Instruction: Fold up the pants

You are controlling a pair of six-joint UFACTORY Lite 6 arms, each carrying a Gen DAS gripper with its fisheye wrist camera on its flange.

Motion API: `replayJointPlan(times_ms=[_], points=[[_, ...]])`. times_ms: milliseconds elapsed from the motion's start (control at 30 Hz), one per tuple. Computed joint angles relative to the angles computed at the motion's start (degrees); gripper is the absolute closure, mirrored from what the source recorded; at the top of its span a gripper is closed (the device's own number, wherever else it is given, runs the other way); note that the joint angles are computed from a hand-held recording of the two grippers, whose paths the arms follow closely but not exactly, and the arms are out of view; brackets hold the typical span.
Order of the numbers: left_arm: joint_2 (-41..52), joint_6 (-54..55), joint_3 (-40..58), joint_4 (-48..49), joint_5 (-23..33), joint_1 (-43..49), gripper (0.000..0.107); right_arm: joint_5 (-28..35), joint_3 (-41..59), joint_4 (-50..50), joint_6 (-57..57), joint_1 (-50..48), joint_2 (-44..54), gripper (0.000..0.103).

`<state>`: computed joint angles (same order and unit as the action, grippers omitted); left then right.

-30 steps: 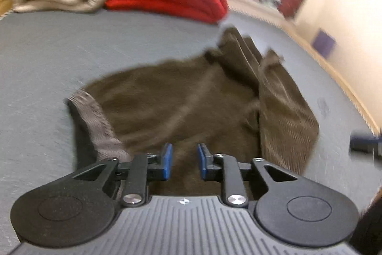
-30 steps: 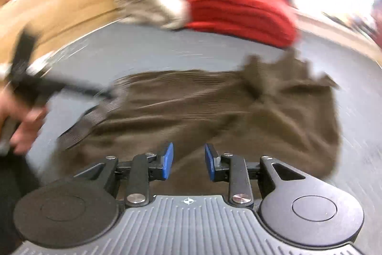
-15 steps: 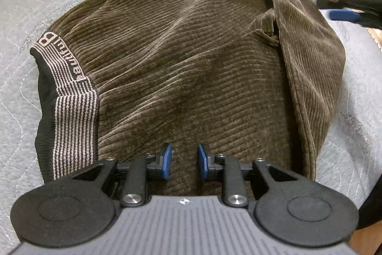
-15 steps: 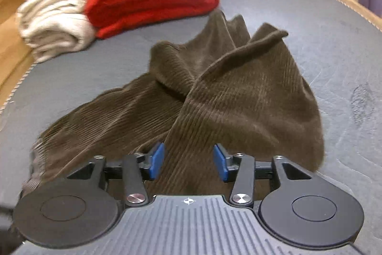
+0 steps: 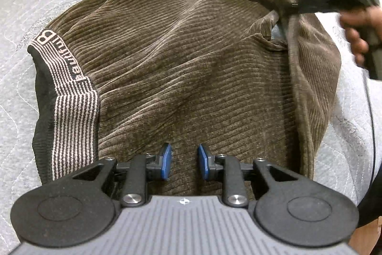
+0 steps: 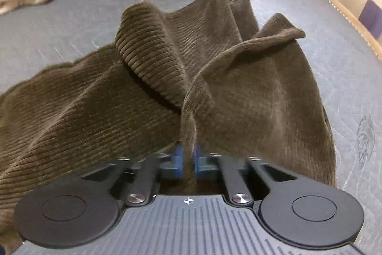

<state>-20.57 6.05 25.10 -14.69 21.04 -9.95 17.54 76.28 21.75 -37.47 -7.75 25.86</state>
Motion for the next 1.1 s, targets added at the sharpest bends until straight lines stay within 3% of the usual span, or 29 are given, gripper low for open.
replayJointPlan(times_ms=[100, 233, 400, 533, 600, 700, 867, 1000, 1100], points=[[-0.69, -4.53, -0.1, 3.47, 0.14, -1.39, 0.078, 3.0, -5.81, 13.25, -17.99, -7.09, -8.05, 0.096], [-1.64, -18.26, -0.31, 15.57, 0.36, -6.35, 0.077, 14.97, -9.3, 28.2, -40.65, -25.28, -15.22, 0.097], [-3.63, -31.85, -0.77, 27.24, 2.64, -12.42, 0.073, 32.18, -4.94, 27.41, -50.17, -50.05, -13.15, 0.097], [-5.06, -34.21, -1.13, 29.61, 4.78, -14.75, 0.067, 37.61, -4.28, 17.61, -51.93, -61.24, -10.37, 0.097], [-4.48, -33.73, -1.05, 29.46, 4.51, -14.52, 0.065, 38.28, -3.03, 9.12, -47.94, -62.51, -8.02, 0.097], [-3.49, -34.63, -0.95, 30.13, 4.06, -15.03, 0.061, 36.81, -1.36, 4.39, -46.27, -63.48, -5.95, 0.097], [-0.31, -41.5, -0.63, 36.22, 2.58, -17.33, 0.054, 45.65, 10.09, 16.17, -49.75, -66.48, -1.45, 0.096], [0.76, -51.01, -0.71, 43.65, 3.11, -20.56, 0.052, 49.51, 12.35, 22.55, -53.66, -61.59, -1.85, 0.094], [1.52, -54.0, 0.05, 44.99, 4.34, -21.74, 0.052, 47.24, 9.53, 25.57, -57.59, -55.55, -3.3, 0.077]])
